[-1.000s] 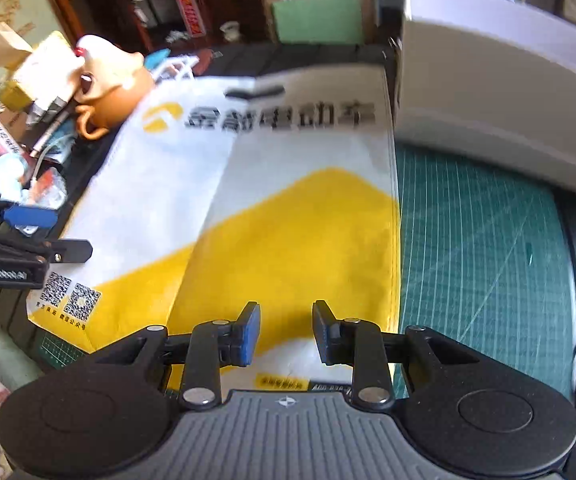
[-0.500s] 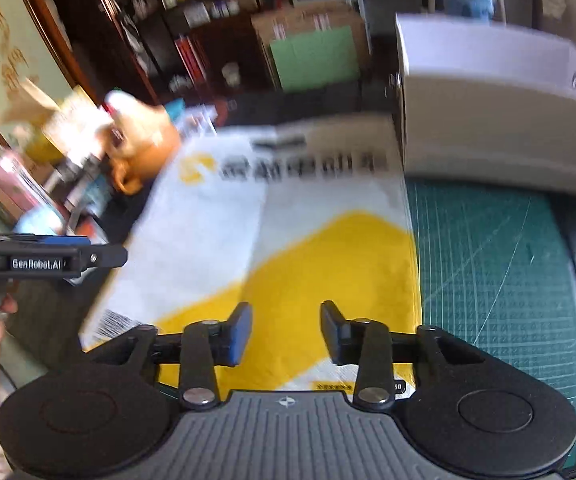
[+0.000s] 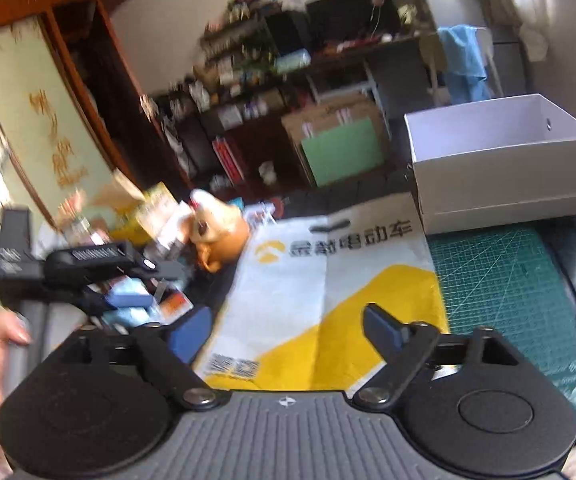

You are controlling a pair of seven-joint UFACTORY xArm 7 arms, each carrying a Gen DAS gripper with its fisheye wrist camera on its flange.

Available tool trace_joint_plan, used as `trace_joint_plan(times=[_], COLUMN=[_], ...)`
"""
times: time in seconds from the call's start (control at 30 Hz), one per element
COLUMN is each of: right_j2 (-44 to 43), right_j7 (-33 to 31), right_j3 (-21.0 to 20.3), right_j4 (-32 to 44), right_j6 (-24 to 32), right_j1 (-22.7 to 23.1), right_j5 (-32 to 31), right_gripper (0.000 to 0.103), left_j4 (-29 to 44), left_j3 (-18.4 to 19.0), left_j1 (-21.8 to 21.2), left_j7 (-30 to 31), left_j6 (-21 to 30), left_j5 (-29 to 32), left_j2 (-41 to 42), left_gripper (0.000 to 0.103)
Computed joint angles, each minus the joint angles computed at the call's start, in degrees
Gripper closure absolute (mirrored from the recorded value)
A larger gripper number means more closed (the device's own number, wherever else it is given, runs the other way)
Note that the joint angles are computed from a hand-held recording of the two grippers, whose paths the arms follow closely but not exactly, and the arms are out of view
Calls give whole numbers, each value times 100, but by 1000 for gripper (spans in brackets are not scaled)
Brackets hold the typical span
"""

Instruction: Fold shopping bag

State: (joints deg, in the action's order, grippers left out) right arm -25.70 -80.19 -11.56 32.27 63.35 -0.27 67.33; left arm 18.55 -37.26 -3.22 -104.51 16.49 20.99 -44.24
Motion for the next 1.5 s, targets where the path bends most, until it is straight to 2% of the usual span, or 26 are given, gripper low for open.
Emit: trace_joint_plan(times=[0.1,0.13,0.27,0.33,0.37,0.5,0.53,0.67,0.7,0.77,0.8,0.83,0.87,0.9,1.0,1.13,1.2,1.3,1.4,1.43,1.47,1.5], right_j2=[277,321,380,427,426,450,471,487,478,454,452,455,473,491,549,615,631,595,737,832,933,1099], right_j7=[629,684,751,800,805,836,847,920,922,931,931,929,938,959,1022,1077,1093,1209,1370,1409,1453,1505], right_j3=[-101,-92,-50,-19,-15,112,63,75,64,78,76,72,63,61,56,61,72,244,489,565,638,739], right_j4=[158,165,121,124,119,75,97,92,89,51,40,32,34,37,65,126,149,164,296,365,438,545], right_j6=[506,567,636,652,668,526,591,663,687,674,666,660,654,644,630,603,571,175,-528,-786,-1043,-1332], right_j1=[-129,-169,-297,-317,-333,-287,-310,-326,-341,-350,-354,-358,-368,-380,-410,-447,-453,-396,-208,-128,-47,50], right_j5=[-399,-473,-579,-576,-585,-500,-523,-533,-558,-585,-586,-586,-591,-601,-633,-608,-590,-582,-614,-618,-631,-686], right_gripper=[15,15,15,15,15,15,15,16,16,16,16,16,16,16,16,16,16,16,17,22,33,40], left_j4=[-343,-387,-285,-386,-430,-280,-318,-301,-292,-283,-252,-219,-150,-82,-74,-24,-30,-5,58,90,123,149], left_j3=[321,467,507,763,843,916,1016,1299,1320,1302,1245,1196,1104,1096,1152,756,701,597,505,474,444,448], left_j1=[252,277,412,280,224,116,59,-248,-281,-288,-266,-246,-191,-207,-275,43,29,52,53,57,61,36], left_j7=[-36,19,654,737,818,1152,1217,1570,1628,1701,1730,1743,1771,1822,1804,1521,1392,1228,1145,1142,1141,1172], left_j6=[-1021,-1192,-926,-1315,-1470,-1284,-1531,-1648,-1652,-1656,-1513,-1371,-1118,-920,-934,-635,-391,-150,69,126,181,217], left_j5=[-150,-84,-439,-456,-534,-720,-779,-1107,-1170,-1266,-1283,-1277,-1199,-1119,-990,-600,-466,-241,-24,55,133,193], left_j2=[397,566,1091,1378,1485,1807,1958,2233,2278,2263,2198,2137,2059,2038,2041,1708,1419,1069,805,750,697,668], left_gripper=[18,18,19,20,24,27,27,28,31,56,61,79,89,89,89,93,94,95,96,96,96,95])
